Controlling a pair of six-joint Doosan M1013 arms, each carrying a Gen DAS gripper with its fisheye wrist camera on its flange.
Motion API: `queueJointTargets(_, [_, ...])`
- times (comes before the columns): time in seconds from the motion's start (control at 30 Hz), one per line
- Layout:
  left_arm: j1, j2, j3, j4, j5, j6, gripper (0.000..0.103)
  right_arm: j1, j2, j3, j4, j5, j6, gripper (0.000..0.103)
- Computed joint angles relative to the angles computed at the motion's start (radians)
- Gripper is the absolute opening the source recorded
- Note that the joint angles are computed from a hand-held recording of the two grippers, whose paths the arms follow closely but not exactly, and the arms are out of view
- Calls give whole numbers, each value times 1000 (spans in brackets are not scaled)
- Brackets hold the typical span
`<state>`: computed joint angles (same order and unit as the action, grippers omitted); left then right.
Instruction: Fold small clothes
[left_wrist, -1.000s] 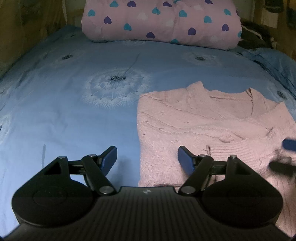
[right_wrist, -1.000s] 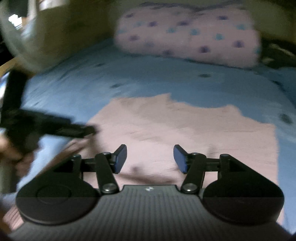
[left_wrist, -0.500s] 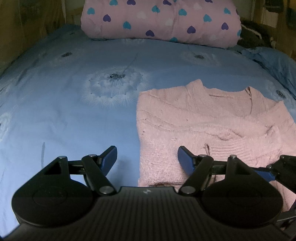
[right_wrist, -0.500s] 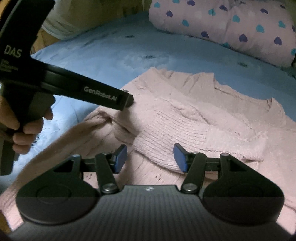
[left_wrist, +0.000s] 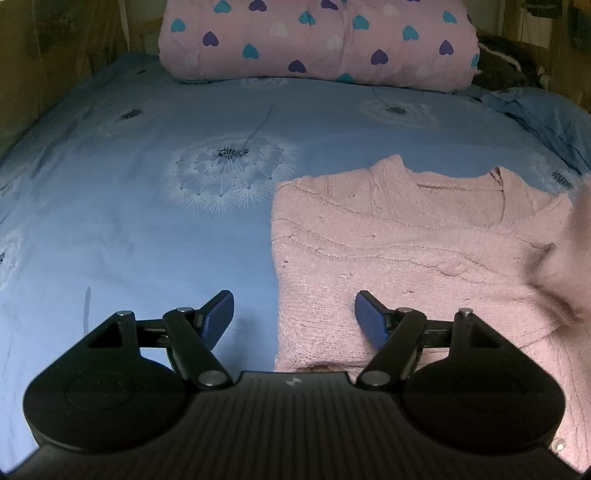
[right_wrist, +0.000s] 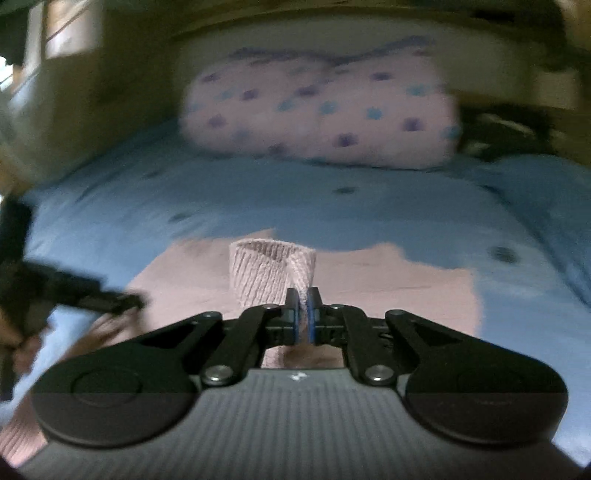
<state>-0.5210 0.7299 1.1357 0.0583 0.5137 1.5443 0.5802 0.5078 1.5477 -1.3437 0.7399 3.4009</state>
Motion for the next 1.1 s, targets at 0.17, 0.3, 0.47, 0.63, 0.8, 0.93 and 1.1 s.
queueJointTargets(0.17, [-3,3,-2,18,0,-10,77,-12,-27,53,93,150,111,8])
queueJointTargets(0.3, [-4,3,-2,22,1,-12,77,-31,-20,66,233,195,98,10])
queueJointTargets(0.47, [-3,5,-4,17,2,-8,77,-55,-23,93,379,181,123,10])
queueJointTargets(0.63, [-2,5,-6,6,7,-6,77,-22,-39,101,278,240,259,10])
queueJointTargets(0.8, [-3,5,-2,16,1,-10,77,-8,-37,106,117,204,300,10])
queueJointTargets(0.93, [-2,5,-3,7,4,-6,77,-37,-9,85,136,102,228,11])
queueJointTargets(1.1, [1,6,-8,-17,11,9,77,-61,18,86,191,72,225,6])
